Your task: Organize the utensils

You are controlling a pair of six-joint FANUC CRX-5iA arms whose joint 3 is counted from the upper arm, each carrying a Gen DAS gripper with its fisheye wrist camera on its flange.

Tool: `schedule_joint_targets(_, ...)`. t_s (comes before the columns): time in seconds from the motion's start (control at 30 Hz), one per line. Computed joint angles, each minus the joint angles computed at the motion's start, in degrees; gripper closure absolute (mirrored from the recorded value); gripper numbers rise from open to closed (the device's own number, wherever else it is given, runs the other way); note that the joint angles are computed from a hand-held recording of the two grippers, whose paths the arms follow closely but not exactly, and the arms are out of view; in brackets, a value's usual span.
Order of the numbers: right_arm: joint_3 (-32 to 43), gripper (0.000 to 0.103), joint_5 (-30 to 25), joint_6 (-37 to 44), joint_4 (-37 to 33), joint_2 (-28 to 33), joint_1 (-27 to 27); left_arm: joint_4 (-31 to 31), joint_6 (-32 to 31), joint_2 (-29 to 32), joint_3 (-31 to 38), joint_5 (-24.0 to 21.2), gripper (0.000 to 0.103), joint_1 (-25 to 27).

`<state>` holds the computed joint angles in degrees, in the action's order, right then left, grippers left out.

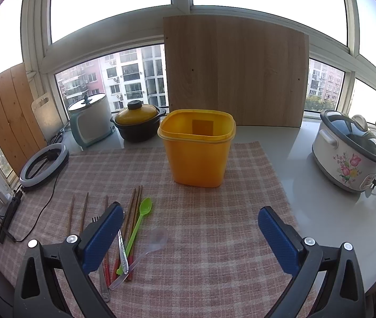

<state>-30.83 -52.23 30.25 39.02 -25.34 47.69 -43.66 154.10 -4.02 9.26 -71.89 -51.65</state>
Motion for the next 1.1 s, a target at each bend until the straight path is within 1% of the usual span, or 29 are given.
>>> schedule_joint_targets(0.2,0.41,0.000,-0.21,0.14,0.38,1.22,-0.24,3.11,-1.50,-0.75,-0.77,1.42,0.000,3.32)
schedule_joint_targets(0.33,-0.35,0.000,0.42,-1.21,2.54,1.94,-0.70,6.14,-2.56,-2.01,-2.56,3.68,0.000,6.52)
schedule_joint_targets(0.37,-0.53,0.000,1.04,-0.97,2.60,1.99,-0.96,7.38,-3.43,-2.40,-3.28,4.65,0.000,7.70)
schedule_joint_targets(0.5,-1.15,0.000,4.57,0.86,0.99,2.12,-2.54,8.05,-4.12,-2.42,-4.30,5.20,0.000,9.61)
schedule_joint_targets(0.57,0.13,0.000,5.73,4.04,-3.32,3.07,-3.86,10.08,-5.10,-3.04,-5.77,7.10,0.000,11.54)
schedule_joint_targets(0.6,1.08,0.002,5.83,5.75,-5.89,3.73,-4.54,11.79,-6.27,-3.52,-6.87,8.42,0.001,13.03)
schedule_joint_targets(0.63,2.02,0.004,5.91,7.58,-8.64,4.37,-5.22,12.72,-6.83,-3.66,-7.37,8.97,0.006,13.80)
schedule_joint_targets(0.67,3.28,0.008,5.53,9.73,-11.72,5.23,-5.97,14.28,-7.76,-3.86,-8.17,9.90,0.008,14.97)
schedule_joint_targets(0.7,4.56,0.011,4.99,11.93,-15.01,6.13,-6.74,16.09,-8.88,-4.03,-8.97,10.88,0.013,16.15)
schedule_joint_targets(0.73,5.59,0.012,4.86,14.14,-18.11,6.86,-7.60,18.68,-10.49,-4.33,-10.17,12.37,0.018,17.74)
schedule_joint_targets(0.83,8.26,0.018,3.71,19.78,-25.97,9.10,-9.92,25.15,-14.20,-4.97,-13.34,16.01,0.027,21.53)
schedule_joint_targets(0.87,9.16,0.021,3.50,22.04,-28.94,9.80,-10.83,27.50,-15.42,-5.10,-14.54,17.47,0.028,22.76)
schedule_joint_targets(0.93,11.23,0.026,2.62,26.67,-34.86,11.56,-12.82,32.04,-18.30,-5.17,-16.63,19.76,0.036,24.99)
schedule_joint_targets(0.97,12.26,0.030,2.00,28.70,-37.57,12.48,-13.80,34.66,-20.22,-5.09,-17.77,20.97,0.038,26.20)
schedule_joint_targets(1.0,13.21,0.036,1.26,30.59,-40.16,13.38,-14.77,37.47,-22.17,-4.64,-18.78,22.02,0.043,27.41)
schedule_joint_targets(1.03,14.33,0.038,0.67,32.74,-42.94,14.59,-15.86,39.84,-23.77,-4.31,-19.75,22.95,0.045,28.40)
schedule_joint_targets(1.07,15.40,0.043,-0.13,34.81,-45.92,15.57,-17.02,42.43,-25.70,-3.95,-20.88,24.18,0.046,29.40)
schedule_joint_targets(1.1,16.58,0.047,-1.15,37.03,-49.29,16.60,-18.44,44.26,-27.13,-3.41,-21.43,24.67,0.049,30.11)
